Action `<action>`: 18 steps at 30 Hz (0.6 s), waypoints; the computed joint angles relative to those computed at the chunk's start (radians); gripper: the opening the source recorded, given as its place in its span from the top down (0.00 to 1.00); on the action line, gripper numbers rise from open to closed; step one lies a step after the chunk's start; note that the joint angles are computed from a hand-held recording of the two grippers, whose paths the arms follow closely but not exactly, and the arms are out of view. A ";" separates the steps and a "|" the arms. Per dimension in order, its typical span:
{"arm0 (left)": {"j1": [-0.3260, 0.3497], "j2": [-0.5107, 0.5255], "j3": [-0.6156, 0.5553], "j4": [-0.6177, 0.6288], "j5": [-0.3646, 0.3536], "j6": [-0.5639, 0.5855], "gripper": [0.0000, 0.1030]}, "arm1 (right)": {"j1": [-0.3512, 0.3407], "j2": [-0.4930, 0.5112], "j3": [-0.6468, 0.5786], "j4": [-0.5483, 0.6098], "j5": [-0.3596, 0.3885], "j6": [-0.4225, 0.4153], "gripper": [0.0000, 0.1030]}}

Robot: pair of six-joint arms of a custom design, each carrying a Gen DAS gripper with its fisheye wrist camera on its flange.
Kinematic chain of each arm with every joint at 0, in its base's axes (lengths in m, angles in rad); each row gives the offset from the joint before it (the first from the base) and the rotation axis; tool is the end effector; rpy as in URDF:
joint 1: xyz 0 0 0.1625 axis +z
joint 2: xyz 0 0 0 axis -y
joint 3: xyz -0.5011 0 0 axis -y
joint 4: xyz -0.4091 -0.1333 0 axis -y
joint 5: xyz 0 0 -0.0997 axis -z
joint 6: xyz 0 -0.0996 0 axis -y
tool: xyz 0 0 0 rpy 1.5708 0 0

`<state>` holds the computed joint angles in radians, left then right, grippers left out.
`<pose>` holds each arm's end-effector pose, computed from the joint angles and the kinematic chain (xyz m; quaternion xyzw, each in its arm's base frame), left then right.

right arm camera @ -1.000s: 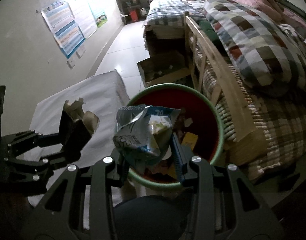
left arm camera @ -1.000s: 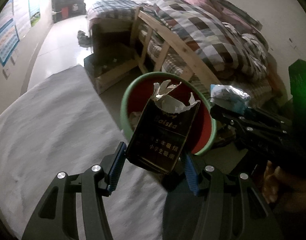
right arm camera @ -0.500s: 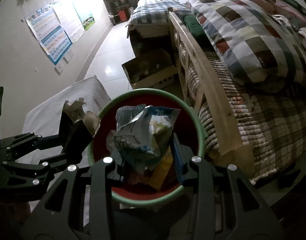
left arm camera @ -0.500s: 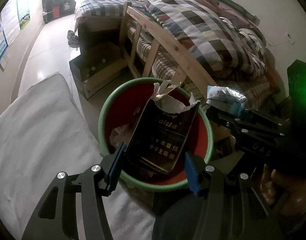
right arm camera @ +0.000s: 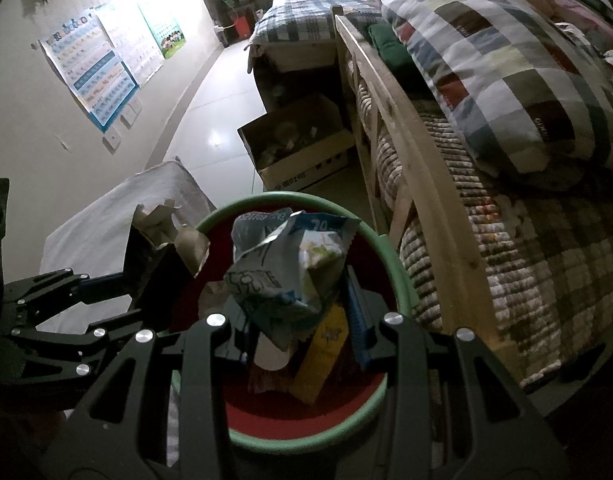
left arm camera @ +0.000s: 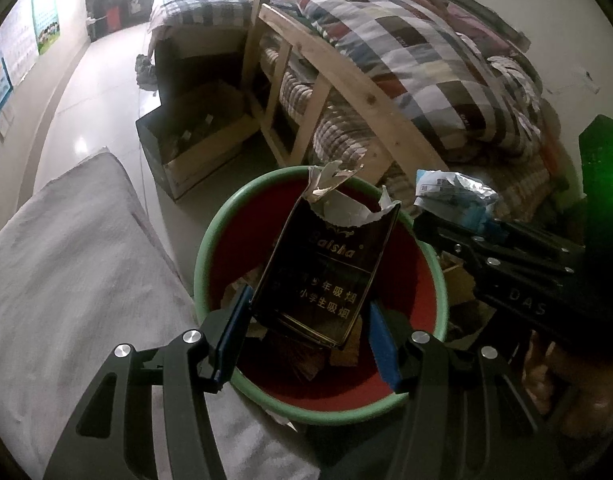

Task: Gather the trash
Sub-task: 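Carry dark wrapper and chip bag over the green bucket and open both tools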

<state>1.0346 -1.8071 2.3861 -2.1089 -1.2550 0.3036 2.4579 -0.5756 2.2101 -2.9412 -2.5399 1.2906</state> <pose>-0.0227 -0.3597 0.3271 0.4054 0.9003 0.0018 0.1585 0.4012 -0.2609 -0.0535 -0.1157 -0.8717 0.3552 0.3173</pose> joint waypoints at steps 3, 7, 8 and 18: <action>0.011 0.019 0.000 -0.015 0.005 0.004 0.49 | -0.014 0.009 0.000 -0.029 0.006 -0.028 0.65; 0.026 0.037 0.000 -0.028 0.010 0.010 0.49 | -0.028 0.022 -0.002 -0.055 0.016 -0.051 0.65; 0.029 0.041 0.000 -0.030 0.012 0.012 0.49 | -0.032 0.026 -0.003 -0.062 0.019 -0.058 0.65; 0.047 0.057 -0.002 -0.027 0.018 0.029 0.49 | -0.044 0.030 -0.015 -0.032 0.029 -0.060 0.65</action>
<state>1.0819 -1.7502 2.3845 -2.1362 -1.2371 0.3325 2.4142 -0.5456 2.1948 -2.9736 -2.5107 1.2301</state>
